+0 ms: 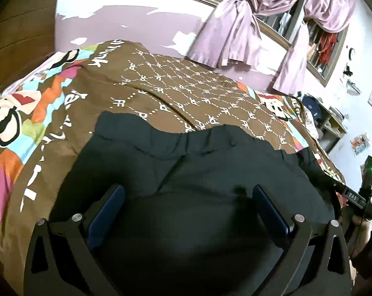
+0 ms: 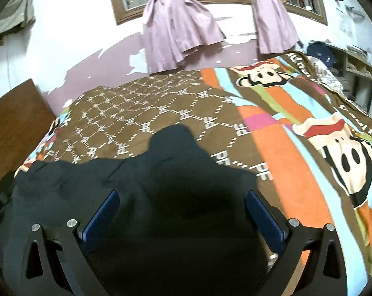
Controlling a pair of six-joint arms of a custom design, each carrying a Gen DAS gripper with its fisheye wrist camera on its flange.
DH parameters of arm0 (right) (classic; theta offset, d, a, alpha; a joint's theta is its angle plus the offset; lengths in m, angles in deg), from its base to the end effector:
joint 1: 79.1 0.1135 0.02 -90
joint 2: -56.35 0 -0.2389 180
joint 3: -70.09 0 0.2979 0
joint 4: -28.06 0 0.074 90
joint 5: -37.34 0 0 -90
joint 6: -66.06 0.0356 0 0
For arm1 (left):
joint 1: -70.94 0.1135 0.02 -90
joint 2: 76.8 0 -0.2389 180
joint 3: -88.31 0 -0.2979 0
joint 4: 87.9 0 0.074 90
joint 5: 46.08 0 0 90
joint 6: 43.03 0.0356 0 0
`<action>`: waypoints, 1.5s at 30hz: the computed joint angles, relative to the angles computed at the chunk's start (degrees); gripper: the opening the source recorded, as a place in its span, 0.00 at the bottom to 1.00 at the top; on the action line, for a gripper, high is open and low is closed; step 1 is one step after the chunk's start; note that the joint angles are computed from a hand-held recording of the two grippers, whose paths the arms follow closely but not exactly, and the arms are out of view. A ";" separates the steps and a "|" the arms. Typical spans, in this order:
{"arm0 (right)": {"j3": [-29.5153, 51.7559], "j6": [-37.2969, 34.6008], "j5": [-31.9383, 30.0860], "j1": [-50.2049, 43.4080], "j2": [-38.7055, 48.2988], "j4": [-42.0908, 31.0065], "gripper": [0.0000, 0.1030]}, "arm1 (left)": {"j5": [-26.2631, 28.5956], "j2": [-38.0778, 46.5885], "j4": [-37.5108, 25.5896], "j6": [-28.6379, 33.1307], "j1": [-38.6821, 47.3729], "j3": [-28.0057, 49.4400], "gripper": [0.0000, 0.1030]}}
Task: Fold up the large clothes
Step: 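Press both tools on the folded jacket to flatten it, then grasp the black jacket with both tools and lift it off the bedspread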
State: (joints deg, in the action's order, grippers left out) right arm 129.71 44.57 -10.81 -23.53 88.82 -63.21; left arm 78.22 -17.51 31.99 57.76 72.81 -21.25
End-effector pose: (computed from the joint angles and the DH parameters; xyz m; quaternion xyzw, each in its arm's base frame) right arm 0.0916 0.0917 0.2873 0.1820 0.8955 0.0216 0.4055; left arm 0.2587 -0.0116 0.2985 0.1726 0.8842 -0.2376 0.3634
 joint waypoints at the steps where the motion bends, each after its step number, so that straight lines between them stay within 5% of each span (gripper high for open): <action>1: -0.78 -0.67 -0.36 -1.53 -2.02 -0.55 1.00 | -0.40 -0.15 -0.11 -0.30 0.22 0.17 0.99; 12: -9.48 -14.23 -19.34 -21.73 -20.24 0.02 1.00 | 8.04 8.26 -8.19 8.46 13.06 9.61 0.99; 17: -14.09 -24.77 -36.20 -34.24 -23.38 3.20 1.00 | 10.98 15.62 -14.95 15.86 19.29 13.21 0.99; 25: -17.33 -24.83 -38.68 -36.61 -29.87 3.02 1.00 | 11.51 25.45 -24.81 22.26 19.55 15.90 0.99; 30: -18.47 -28.98 -45.33 -43.97 -31.62 3.33 1.00 | 9.57 24.59 -24.24 21.78 17.73 14.93 0.99; 45: -18.36 -27.25 -41.58 -39.62 -31.30 3.15 1.00 | 6.93 20.89 -19.33 20.51 15.43 8.82 0.99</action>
